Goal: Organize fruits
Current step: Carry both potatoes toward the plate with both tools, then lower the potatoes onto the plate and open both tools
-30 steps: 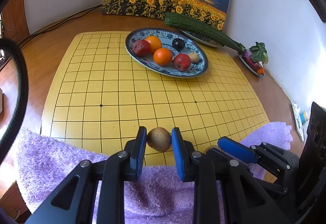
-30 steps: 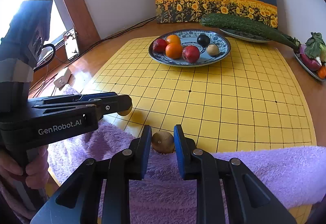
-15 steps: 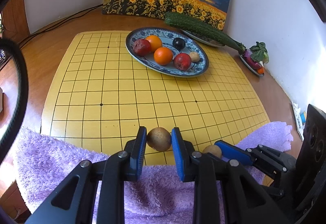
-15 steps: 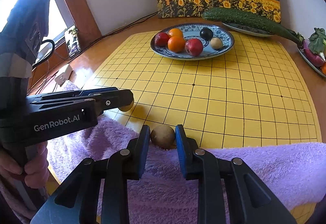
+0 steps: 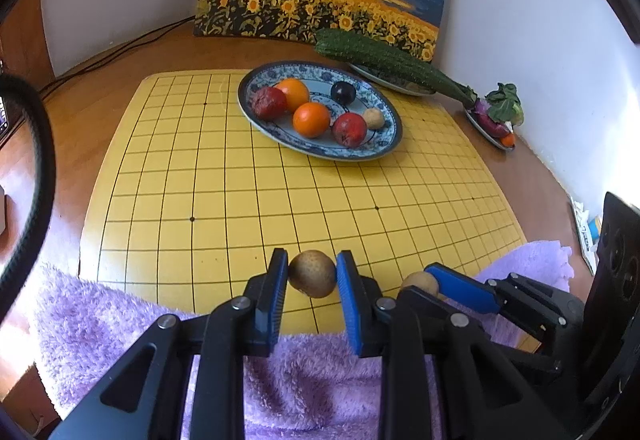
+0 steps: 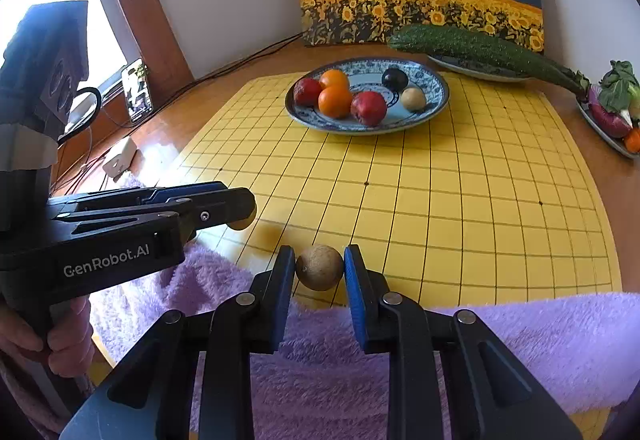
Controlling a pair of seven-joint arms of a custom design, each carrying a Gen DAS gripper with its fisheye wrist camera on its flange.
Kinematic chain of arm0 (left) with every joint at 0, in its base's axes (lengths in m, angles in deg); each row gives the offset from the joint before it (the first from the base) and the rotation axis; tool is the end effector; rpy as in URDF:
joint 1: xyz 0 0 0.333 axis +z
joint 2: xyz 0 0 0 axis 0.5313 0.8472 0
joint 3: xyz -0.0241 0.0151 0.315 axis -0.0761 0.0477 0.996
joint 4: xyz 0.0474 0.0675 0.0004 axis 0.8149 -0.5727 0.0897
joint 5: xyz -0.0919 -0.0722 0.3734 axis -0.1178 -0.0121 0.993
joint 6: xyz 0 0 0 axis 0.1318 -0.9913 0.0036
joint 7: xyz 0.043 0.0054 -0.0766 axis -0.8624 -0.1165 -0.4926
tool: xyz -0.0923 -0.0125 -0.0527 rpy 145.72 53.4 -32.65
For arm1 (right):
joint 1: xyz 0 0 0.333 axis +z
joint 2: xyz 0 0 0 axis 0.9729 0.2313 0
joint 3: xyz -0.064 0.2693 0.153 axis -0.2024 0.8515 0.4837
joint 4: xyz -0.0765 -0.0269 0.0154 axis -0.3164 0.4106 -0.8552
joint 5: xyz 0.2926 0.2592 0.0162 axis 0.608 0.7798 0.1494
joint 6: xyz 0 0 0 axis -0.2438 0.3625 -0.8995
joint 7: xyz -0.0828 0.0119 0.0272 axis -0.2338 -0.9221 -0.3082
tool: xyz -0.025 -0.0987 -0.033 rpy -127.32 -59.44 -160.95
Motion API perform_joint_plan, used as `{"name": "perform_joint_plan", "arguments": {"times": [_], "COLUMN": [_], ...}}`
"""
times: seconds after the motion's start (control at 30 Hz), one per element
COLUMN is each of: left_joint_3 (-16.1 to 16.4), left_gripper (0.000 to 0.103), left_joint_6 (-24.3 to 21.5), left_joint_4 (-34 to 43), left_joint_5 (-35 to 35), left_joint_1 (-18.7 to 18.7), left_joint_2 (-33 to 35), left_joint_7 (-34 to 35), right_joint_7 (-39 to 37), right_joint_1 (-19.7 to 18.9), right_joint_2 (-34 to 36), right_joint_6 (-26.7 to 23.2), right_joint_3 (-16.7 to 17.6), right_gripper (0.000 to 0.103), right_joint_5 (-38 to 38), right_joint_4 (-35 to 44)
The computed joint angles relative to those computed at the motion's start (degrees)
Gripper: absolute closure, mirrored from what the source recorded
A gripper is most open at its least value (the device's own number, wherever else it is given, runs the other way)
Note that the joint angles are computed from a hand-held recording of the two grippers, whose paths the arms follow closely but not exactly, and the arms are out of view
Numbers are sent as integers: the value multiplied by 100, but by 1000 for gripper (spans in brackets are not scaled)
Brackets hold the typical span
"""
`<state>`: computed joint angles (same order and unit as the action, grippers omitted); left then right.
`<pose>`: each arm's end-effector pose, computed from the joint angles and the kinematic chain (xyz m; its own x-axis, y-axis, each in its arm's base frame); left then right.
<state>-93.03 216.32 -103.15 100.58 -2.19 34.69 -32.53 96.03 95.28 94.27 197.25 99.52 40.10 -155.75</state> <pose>0.5239 -0.4543 0.3207 0.2603 -0.9397 0.2220 -0.7513 -0.3416 -0.5648 0.5713 0.3885 0.3010 0.6849 -0.7008 -0.1993 -0.6342 -0.4388 -0.6366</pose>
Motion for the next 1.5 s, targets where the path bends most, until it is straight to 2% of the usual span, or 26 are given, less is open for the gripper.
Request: {"name": "perform_joint_plan", "arguments": {"times": [0.43,0.73,1.0,1.3,1.5], "left_joint_3": [41,176,344,498,555], "left_gripper": [77,77,77,77,77], "left_joint_6": [-160,-279,-303,-328,-301], "left_joint_4": [461,909,1346,1621,1689], "left_joint_5": [-66,-108,-152,-232,-268], "left_joint_1": [46,58,96,106,107], "left_joint_2": [161,382,726,1018,1107], "left_joint_7": [423,687,762,789,766], "right_joint_7": [87,273,662,1450,1729], "right_joint_1": [48,222,455,771,847], "right_joint_2": [185,535,1048,1710,2052], "right_joint_6": [-201,-448,-489,-591,-775], "right_joint_3": [-111,-366,-643,-1091,-1183], "right_gripper": [76,76,76,76,76], "right_joint_5": [-108,-313,-669,-1205,-1506], "right_joint_4": [532,1267,2066,3040,3537]}}
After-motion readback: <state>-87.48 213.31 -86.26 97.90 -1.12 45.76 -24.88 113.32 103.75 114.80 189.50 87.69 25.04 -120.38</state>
